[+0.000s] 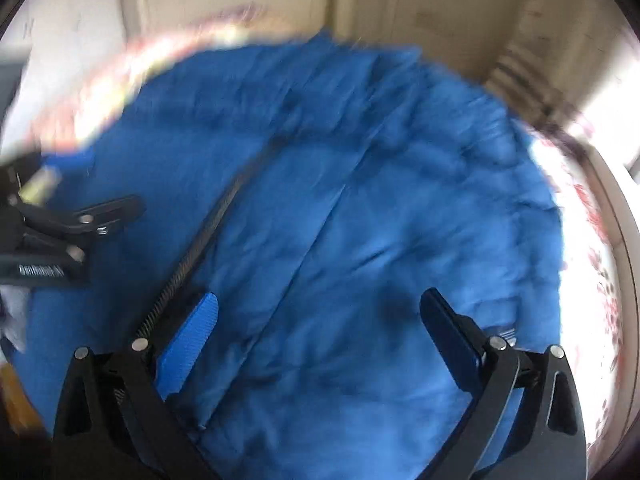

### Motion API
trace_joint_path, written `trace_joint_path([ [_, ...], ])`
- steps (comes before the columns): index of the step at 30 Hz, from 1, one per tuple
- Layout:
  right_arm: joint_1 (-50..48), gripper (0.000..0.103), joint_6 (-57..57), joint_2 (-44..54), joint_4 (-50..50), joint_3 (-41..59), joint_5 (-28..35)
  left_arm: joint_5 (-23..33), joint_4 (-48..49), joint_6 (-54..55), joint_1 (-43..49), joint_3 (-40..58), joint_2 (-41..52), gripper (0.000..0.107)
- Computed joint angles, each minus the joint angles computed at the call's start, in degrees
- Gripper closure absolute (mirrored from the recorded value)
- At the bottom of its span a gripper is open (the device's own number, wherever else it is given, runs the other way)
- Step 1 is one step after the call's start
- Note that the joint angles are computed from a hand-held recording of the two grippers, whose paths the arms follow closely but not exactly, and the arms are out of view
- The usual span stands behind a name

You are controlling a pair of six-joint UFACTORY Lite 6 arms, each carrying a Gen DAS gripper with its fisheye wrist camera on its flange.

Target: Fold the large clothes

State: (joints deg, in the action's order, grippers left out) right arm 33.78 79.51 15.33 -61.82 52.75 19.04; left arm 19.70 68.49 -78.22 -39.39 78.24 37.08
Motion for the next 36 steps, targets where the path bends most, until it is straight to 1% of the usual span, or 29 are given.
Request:
trace_joint_path([
  [1, 0.2, 0.003, 2.34, 0.8, -1.8, 0.54, 0.83, -1.25, 3.6, -4.22, 0.48, -1.43, -0.77, 0.008],
  [2, -0.47, 0.003, 2.28, -0.81, -1.2, -0.83, -0.74, -3.36, 4.8, -6.34, 1.78, -3.15, -1.98, 0.008],
  [3, -1.18, 0.003, -0.19, -2.69, 1.8, -2.14, -1.0, -4.74, 3.6, -6.58, 2.94, -5.27, -3.91, 0.008],
  [4, -0.88, 0.003, -1.69, -4.83, 4.39, -3.42, 0.68, -5.6, 2.47, -6.38, 3.96, -7.85, -6.38, 0.008],
  [5, -0.66, 0.003, -1.5, -6.88, 4.59, -4.84, 1.51, -6.29, 3.73, -8.51, 4.62, -11.65, -9.98, 0.008],
  [8, 0.57, 0.003, 2.06, -17.87, 2.21, -13.74, 3.55, -4.99, 17.55, -22.91, 4.82, -23.0, -18.62, 0.008],
  [10, 2.56, 0.002, 5.74, -22.44, 1.14, -19.51, 4.39, -3.11, 24.08, -30.1, 4.63, -28.86, -21.14, 0.008],
  [11, 3.83, 0.002, 10.7, -22.42, -1.75, -22.0, 4.11, -3.18, 29.27, -35.52, 5.29, -31.13, -21.44, 0.008],
  [12, 3.81, 0.002, 16.56, -23.0, -7.04, -24.4, 3.04, -4.74, 35.07, -40.6, 6.96, -32.58, -22.6, 0.008],
  [13, 4.69, 0.002, 20.13, -23.53, -10.16, -25.12, 3.63, -5.25, 38.48, -44.46, 7.52, -34.2, -24.07, 0.008],
  [14, 5.35, 0.002, 21.44, -23.9, -10.89, -25.7, 4.38, -4.85, 39.48, -45.92, 7.34, -34.8, -24.4, 0.008],
  [15, 6.47, 0.002, 20.91, -24.0, -9.22, -25.46, 6.02, -3.12, 38.09, -45.29, 6.33, -35.62, -25.1, 0.008],
  [16, 8.87, 0.003, 19.74, -24.82, -5.15, -25.19, 8.87, -2.23, 35.93, -43.95, 5.56, -36.49, -26.39, 0.008],
  [17, 11.17, 0.003, 18.97, -26.45, -2.26, -24.94, 11.05, -2.55, 36.18, -44.9, 4.53, -38.45, -29.43, 0.008],
  [18, 14.17, 0.003, 19.46, -29.54, -1.78, -25.79, 13.0, -3.33, 38.82, -48.16, 3.21, -41.81, -34.1, 0.008],
  [19, 18.24, 0.003, 21.59, -31.03, -2.35, -25.94, 15.38, -3.26, 39.08, -49.43, 0.44, -44.95, -38.98, 0.008],
  [20, 21.44, 0.003, 22.83, -31.63, -2.24, -25.89, 17.31, -1.31, 36.93, -48.3, -3.57, -46.8, -41.46, 0.008],
  [21, 25.16, 0.003, 23.62, -31.59, -1.58, -25.79, 19.05, 1.26, 32.72, -44.78, -8.34, -46.99, -41.55, 0.008],
  [22, 26.66, 0.003, 23.8, -29.96, -1.23, -25.03, 19.06, 3.67, 30.78, -43.36, -12.08, -46.43, -39.81, 0.008],
  [23, 28.06, 0.003, 25.11, -27.05, -1.5, -24.13, 18.39, 5.34, 29.39, -42.57, -14.3, -45.73, -37.73, 0.008],
  [24, 29.61, 0.003, 27.15, -24.21, -1.88, -23.7, 17.85, 7.46, 29.93, -44.01, -16.86, -44.6, -33.25, 0.008],
  [25, 30.35, 0.003, 31.44, -20.74, -4.66, -23.9, 16.68, 9.24, 32.87, -47.84, -17.67, -44.67, -30.46, 0.008],
  [26, 31.95, 0.002, 37.44, -19.68, -8.55, -25.09, 17.75, 10.88, 38.2, -53.84, -17.93, -45.74, -29.71, 0.008],
  [27, 32.95, 0.002, 42.44, -21.01, -11.6, -27.36, 17.97, 11.13, 44.07, -59.78, -17.24, -48.36, -31.11, 0.008],
  [29, 33.34, 0.002, 45.25, -24.02, -13.67, -30.42, 17.12, 9.82, 49.34, -64.46, -15.8, -51.32, -33.59, 0.008],
  [31, 34.21, 0.003, 40.79, -27.15, -9.7, -31.44, 18.03, 8.56, 48.41, -62.34, -14.8, -52.38, -35.61, 0.008],
  [33, 36.41, 0.003, 39.58, -31.45, -6.34, -33.61, 20.79, 8.78, 44.65, -59.88, -14.97, -56.25, -40.99, 0.008],
  [34, 38.49, 0.003, 39.74, -33.01, -4.35, -33.99, 23.77, 9.07, 44.69, -60.18, -14.7, -56.9, -41.84, 0.008],
  [36, 44.2, 0.003, 40.92, -39.55, -0.09, -36.75, 32.12, 11.58, 40.3, -56.73, -15.22, -61.76, -48.29, 0.008],
])
